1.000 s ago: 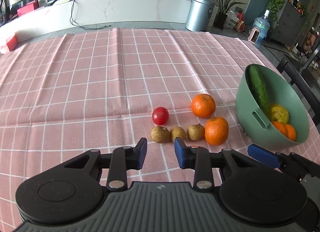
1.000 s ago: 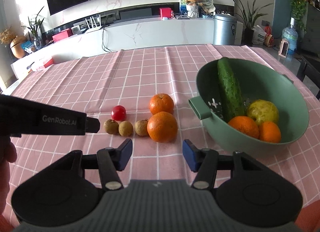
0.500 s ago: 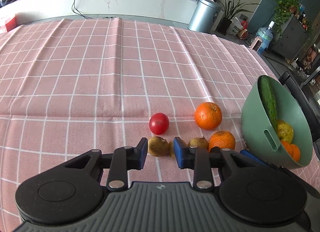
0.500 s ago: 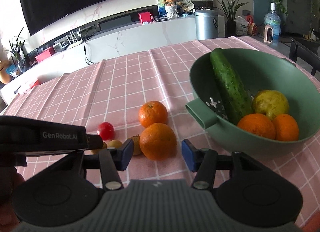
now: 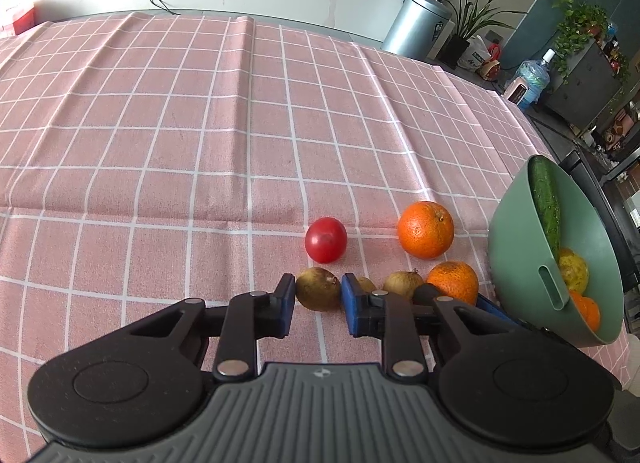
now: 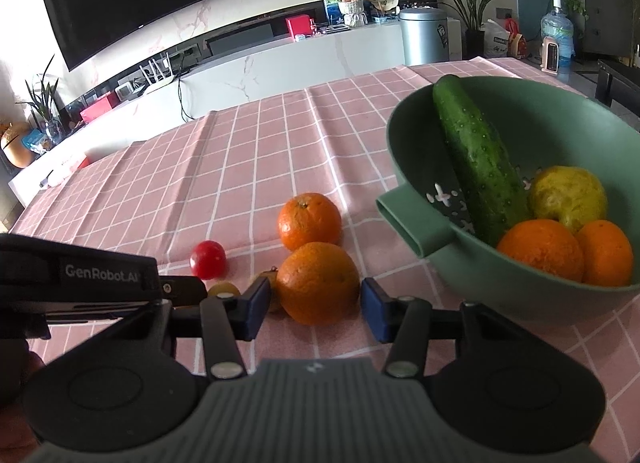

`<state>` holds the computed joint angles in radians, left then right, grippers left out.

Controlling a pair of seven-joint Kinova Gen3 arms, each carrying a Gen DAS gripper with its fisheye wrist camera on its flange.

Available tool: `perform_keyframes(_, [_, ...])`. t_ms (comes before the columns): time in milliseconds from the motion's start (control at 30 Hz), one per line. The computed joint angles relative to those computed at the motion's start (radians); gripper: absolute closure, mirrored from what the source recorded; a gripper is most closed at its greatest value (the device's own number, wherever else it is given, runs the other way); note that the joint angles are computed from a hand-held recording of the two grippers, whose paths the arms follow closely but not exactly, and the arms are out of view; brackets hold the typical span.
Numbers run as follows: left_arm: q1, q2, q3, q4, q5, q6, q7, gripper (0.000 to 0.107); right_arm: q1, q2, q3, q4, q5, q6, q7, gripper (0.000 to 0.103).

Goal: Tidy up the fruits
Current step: 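Grasp a kiwi with the left tool while the right tool grasps a mandarin, then carry kiwi and mandarin into the green colander and open both tools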

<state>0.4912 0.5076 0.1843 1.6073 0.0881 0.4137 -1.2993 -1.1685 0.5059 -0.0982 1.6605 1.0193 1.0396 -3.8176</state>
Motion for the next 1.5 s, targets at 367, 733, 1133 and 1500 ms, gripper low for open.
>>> perform_keyframes(367, [0.034,-0.04,-0.033,0.007,-0.032,0.029,0.062,0.08,0.005,-0.022,-0.018,0.003,-0.019,-0.012,0.058,0.062])
perform_keyframes(733, [0.078,-0.127,-0.04,0.034,-0.092,0.038,0.142,0.08,-0.049,-0.091,-0.053,0.041,0.034,0.042,0.046,0.063])
perform_keyframes(1133, [0.156,-0.107,-0.008,-0.074,-0.142,0.062,0.158,0.08,-0.05,-0.214,-0.153,0.147,0.072,0.198,0.031,0.063])
perform_keyframes(1500, [0.247,0.031,-0.001,-0.314,-0.169,0.19,0.09,0.08,0.115,-0.349,-0.212,0.287,0.052,0.141,0.162,0.063])
